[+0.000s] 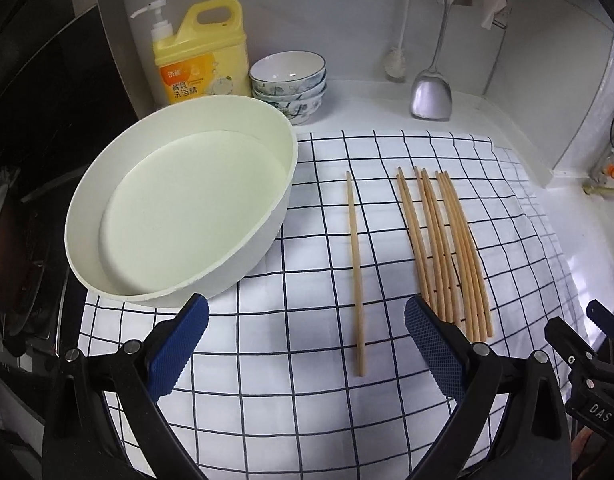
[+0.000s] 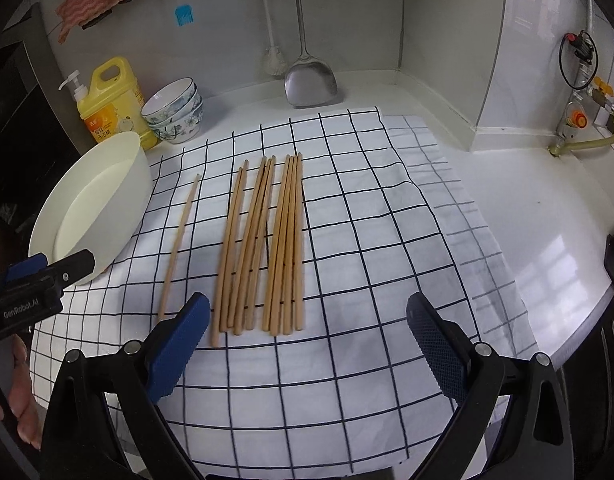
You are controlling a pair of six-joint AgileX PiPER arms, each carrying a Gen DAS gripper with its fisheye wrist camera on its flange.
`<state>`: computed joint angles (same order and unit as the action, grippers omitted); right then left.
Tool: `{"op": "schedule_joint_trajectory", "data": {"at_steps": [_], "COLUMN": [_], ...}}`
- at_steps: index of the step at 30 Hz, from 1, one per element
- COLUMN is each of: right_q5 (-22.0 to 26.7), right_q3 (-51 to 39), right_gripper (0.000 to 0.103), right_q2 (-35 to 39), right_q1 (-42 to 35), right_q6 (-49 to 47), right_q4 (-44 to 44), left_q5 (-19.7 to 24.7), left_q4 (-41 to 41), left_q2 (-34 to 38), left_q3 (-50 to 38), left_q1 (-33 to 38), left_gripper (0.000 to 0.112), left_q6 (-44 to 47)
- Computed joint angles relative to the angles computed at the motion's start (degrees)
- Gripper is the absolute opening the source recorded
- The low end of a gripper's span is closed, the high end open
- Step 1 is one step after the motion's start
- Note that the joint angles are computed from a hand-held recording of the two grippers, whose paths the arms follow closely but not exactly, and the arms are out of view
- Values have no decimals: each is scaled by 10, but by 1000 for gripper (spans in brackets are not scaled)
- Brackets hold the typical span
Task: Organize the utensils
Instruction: 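Move both tools toward the wooden chopsticks lying on the grid cloth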
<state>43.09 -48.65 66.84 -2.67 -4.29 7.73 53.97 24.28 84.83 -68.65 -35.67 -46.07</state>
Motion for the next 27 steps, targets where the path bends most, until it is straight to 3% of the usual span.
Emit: {"op": "schedule_joint_trajectory", "data": {"at_steps": [4,8,14,16,23,27], "right_q5": [-32,-24,-124,-137,-175,-179], "right_q3": [12,3,3,-2,-23,-33], "right_gripper": [94,94,94,94,94,94], "right_q2": [38,87,129,147,210,234], "right_q1": [-44,-91,-38,-34,9,15], "right_q6": [-115,-226,-119,-125,59,98], "right_q4": [62,184,83,93,-77,-109], "left_q5": [-16,-15,-44,-57,-76,-84], "left_q4": [38,59,83,89,94,92], "left_q2": [18,52,98,114,157,171], "left_q3": [12,4,-8,-12,-29,-34], "left_q1": [-21,-26,-18,-15,-2,3], "left_gripper": [97,97,97,97,97,97], "left_q6": [-56,-81,-108,-115,-108,-98]}}
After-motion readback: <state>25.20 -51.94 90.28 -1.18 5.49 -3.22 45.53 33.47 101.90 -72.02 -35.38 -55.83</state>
